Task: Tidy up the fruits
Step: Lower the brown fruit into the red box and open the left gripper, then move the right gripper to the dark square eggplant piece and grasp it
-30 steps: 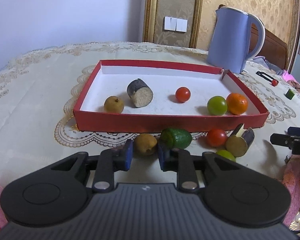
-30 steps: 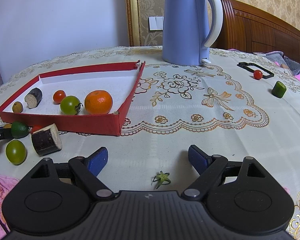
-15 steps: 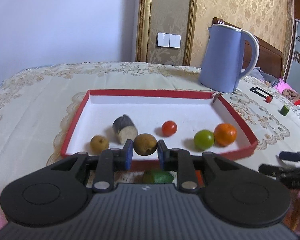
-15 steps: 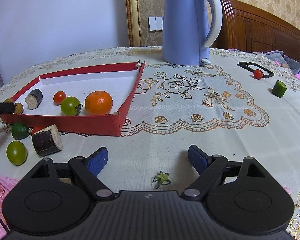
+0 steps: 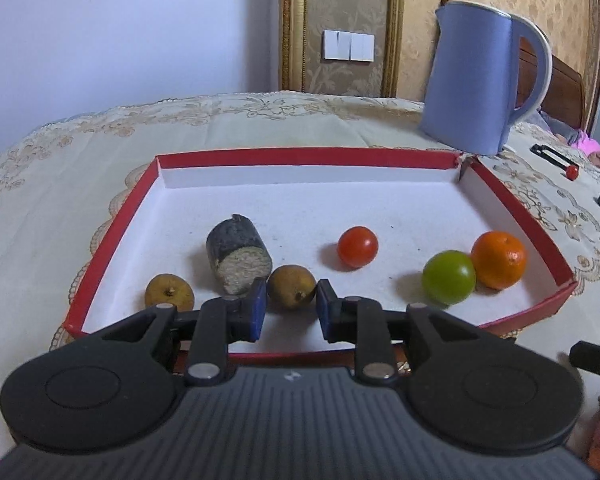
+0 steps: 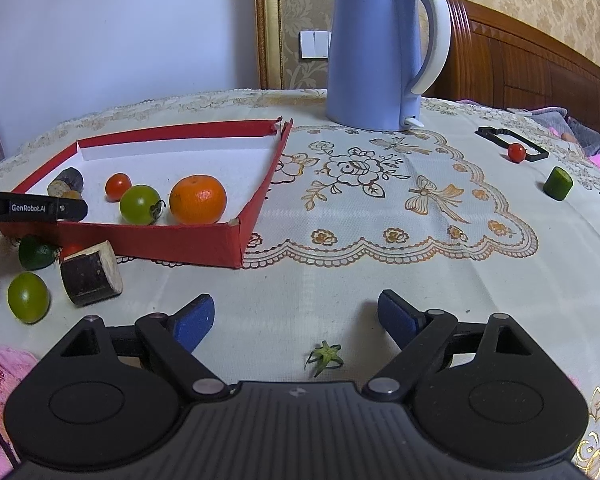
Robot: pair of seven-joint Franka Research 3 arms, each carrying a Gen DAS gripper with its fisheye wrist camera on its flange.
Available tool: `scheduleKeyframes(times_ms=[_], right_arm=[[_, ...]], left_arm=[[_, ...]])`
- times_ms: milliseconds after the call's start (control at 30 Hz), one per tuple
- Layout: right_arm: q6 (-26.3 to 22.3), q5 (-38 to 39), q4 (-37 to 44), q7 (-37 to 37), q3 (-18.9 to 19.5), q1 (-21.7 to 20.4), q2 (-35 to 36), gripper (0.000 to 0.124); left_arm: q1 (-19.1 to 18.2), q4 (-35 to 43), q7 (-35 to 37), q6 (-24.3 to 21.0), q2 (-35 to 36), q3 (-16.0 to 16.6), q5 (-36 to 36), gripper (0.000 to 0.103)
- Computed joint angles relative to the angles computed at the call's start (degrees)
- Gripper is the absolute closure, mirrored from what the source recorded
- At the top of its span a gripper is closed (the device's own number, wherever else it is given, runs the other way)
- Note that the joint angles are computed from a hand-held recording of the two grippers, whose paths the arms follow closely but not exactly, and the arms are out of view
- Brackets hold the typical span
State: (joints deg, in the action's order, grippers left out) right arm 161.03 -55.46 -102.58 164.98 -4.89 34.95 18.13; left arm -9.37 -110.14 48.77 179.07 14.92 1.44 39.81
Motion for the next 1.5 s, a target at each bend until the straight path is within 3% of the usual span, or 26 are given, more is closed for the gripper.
scheduleKeyframes(times_ms=[67, 167, 267, 333, 467, 533, 600, 667, 733, 800, 967, 1067, 1167, 1333, 1500], right_arm=[[-0.16, 0.09, 0.09, -0.22, 0.03, 0.01, 0.07, 0.035], [-0.54, 0.32, 0.30, -0.69, 0.13, 0.06, 0.19, 0.034], [-0.59, 0.46, 0.35, -0.92, 0.13, 0.07, 0.24, 0.034], [-0.62, 0.48, 0.38, -0.92, 0.09, 0.13, 0.26, 0.034], [-0.63, 0.49, 0.40, -0.91, 0.04, 0.17, 0.27, 0.034], [-0.64, 0.50, 0.42, -0.92, 0.03, 0.19, 0.29, 0.034], [-0.64, 0.51, 0.42, -0.93, 0.02, 0.20, 0.29, 0.034], [-0.70, 0.58, 0.45, -1.07, 0.04, 0.19, 0.30, 0.033], [0.27, 2.07, 0.46, -3.06, 0.71, -0.53, 0.54, 0.021], [-0.08, 3.20, 0.89, -5.07, 0.72, -0.28, 0.90, 0.021], [0.26, 3.74, 0.74, -5.24, -0.18, 0.51, 0.90, 0.021], [0.29, 3.90, 0.76, -5.35, -0.42, 0.73, 0.93, 0.021], [0.30, 4.03, 0.78, -5.43, -0.56, 0.85, 0.95, 0.021], [0.32, 4.08, 0.78, -5.48, -0.70, 0.98, 0.96, 0.021], [0.37, 4.13, 0.86, -5.40, -0.79, 1.05, 1.03, 0.021]], left_arm=[[-3.35, 0.37, -4.60, -0.56, -0.13, 3.91, 4.41, 0.072], [-0.92, -0.68, -4.24, -0.41, -1.16, 1.49, 3.44, 0.070], [-1.34, -2.56, -6.98, 0.39, -3.32, 2.50, 6.08, 0.061], [-3.35, -3.55, -13.60, 0.25, -5.03, 5.26, 12.99, 0.048], [-5.52, -4.19, -30.52, 0.51, -7.76, 8.92, 31.59, 0.046], [-4.40, -5.32, -31.76, 0.22, -9.21, 7.91, 33.37, 0.035], [-3.11, -6.46, -30.60, -2.11, -10.38, 6.16, 31.55, 0.032], [-1.92, -7.15, -32.67, -2.81, -11.35, 5.11, 34.16, 0.029], [-0.92, -7.88, -35.34, -5.14, -12.38, 3.81, 37.23, 0.026], [0.52, -8.62, -37.35, -5.11, -12.85, 2.70, 39.87, 0.021], [4.42, -9.95, -34.30, -5.16, -12.10, -0.50, 36.44, 0.021], [6.99, -10.59, -29.22, -4.94, -11.23, -2.76, 30.51, 0.017], [8.82, -11.04, -28.27, -2.24, -10.93, -3.52, 28.19, 0.014], [9.29, -11.51, -22.11, -2.76, -10.77, -4.64, 22.35, 0.009], [8.93, -11.40, -22.69, -3.53, -10.81, -4.51, 22.93, 0.006]])
